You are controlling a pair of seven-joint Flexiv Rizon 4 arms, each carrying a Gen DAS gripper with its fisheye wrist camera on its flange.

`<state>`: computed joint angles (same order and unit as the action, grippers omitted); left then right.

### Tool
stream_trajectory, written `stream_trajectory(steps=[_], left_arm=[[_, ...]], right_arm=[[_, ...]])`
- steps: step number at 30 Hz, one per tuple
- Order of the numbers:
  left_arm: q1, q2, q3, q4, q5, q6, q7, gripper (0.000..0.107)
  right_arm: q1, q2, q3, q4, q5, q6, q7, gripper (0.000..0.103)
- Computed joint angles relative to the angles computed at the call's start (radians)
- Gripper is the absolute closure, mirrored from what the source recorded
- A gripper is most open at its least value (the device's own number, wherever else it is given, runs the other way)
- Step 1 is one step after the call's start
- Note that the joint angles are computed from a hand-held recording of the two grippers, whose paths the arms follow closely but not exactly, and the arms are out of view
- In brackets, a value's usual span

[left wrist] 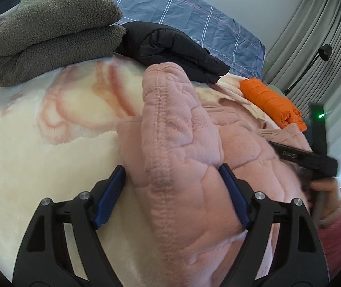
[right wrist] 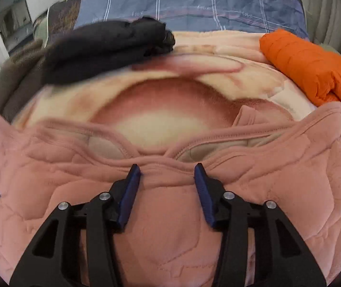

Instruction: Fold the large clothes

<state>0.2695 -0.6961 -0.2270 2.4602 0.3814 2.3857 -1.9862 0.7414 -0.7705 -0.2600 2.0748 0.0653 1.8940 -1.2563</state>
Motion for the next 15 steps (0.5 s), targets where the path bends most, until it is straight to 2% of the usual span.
stream_trajectory(steps=[1, 2, 5, 13, 14, 15], left_arm=[[0.005, -0.002, -0.002, 0.0, 0.005, -0.001, -0.001, 0.025], [0.016, -0.004, -0.008, -0.001, 0.016, -0.002, -0.005, 0.025], [0.031, -0.007, -0.017, -0.001, 0.032, -0.002, -0.011, 0.024], [0.033, -0.005, -0.004, 0.013, 0.039, 0.03, -0.012, 0.023], [0.035, -0.005, 0.0, 0.015, 0.041, 0.037, -0.012, 0.023], [0.035, -0.006, 0.004, 0.019, 0.041, 0.048, -0.014, 0.023]], right_arm=[[0.033, -0.009, -0.022, -0.002, 0.041, 0.003, -0.034, 0.055], [0.039, -0.013, -0.035, 0.008, 0.017, 0.02, -0.008, 0.055], [0.015, -0.008, -0.014, 0.006, 0.014, 0.017, -0.015, 0.055], [0.033, 0.002, -0.022, 0.018, 0.038, 0.044, -0.036, 0.054], [0.055, 0.018, -0.041, 0.046, 0.045, 0.066, -0.026, 0.054], [0.105, 0.041, -0.071, 0.081, 0.106, 0.088, -0.044, 0.054]])
